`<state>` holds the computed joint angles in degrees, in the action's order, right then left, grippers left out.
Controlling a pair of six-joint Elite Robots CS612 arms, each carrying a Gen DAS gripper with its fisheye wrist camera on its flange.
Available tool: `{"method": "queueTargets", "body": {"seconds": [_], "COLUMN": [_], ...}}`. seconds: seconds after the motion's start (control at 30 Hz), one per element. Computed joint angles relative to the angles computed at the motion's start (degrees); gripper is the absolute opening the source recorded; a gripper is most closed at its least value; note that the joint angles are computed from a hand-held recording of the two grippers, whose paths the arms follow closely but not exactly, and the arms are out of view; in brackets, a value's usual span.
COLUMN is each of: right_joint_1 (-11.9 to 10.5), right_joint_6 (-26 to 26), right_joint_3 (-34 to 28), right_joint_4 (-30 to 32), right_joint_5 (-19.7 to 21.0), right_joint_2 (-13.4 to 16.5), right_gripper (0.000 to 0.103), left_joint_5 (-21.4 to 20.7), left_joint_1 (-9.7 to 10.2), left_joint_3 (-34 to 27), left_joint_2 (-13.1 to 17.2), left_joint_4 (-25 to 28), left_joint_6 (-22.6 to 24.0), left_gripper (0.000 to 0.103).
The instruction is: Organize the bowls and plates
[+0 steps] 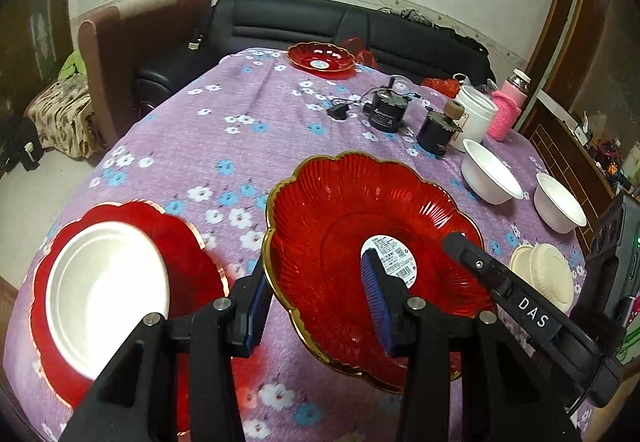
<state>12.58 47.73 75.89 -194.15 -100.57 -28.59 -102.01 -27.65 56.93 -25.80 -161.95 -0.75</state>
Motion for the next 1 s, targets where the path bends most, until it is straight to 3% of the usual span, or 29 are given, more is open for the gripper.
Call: {"method": "queueTargets", "body": {"seconds": [0.33, 0.63, 1.0], "right_joint_1": [1.3, 4.2, 6.3], "right_joint_6": [-4.0, -9.9, -13.0], "right_joint_3": [-2.4, -6.7, -16.2], "right_joint_4": [1.1, 3.9, 11.3], "right_joint_5": [1.4, 0.0, 3.0], "right_joint_2": [0.8, 1.7, 4.8], "right_gripper": [0.015, 0.015, 0.015], "left_joint_5": [-1.4, -1.6, -0.4], "left_joint_1": [1.91, 4.59, 7.77], "left_joint_3": [4.4, 8.1, 8.9], "left_joint_2": [-1.9, -3.5, -3.9], "left_joint_4": [-4.0, -8.5, -9.9], "left_joint_6": [-3.8, -7.3, -11.1], "left_gripper": [0.043, 0.043, 0.043]}}
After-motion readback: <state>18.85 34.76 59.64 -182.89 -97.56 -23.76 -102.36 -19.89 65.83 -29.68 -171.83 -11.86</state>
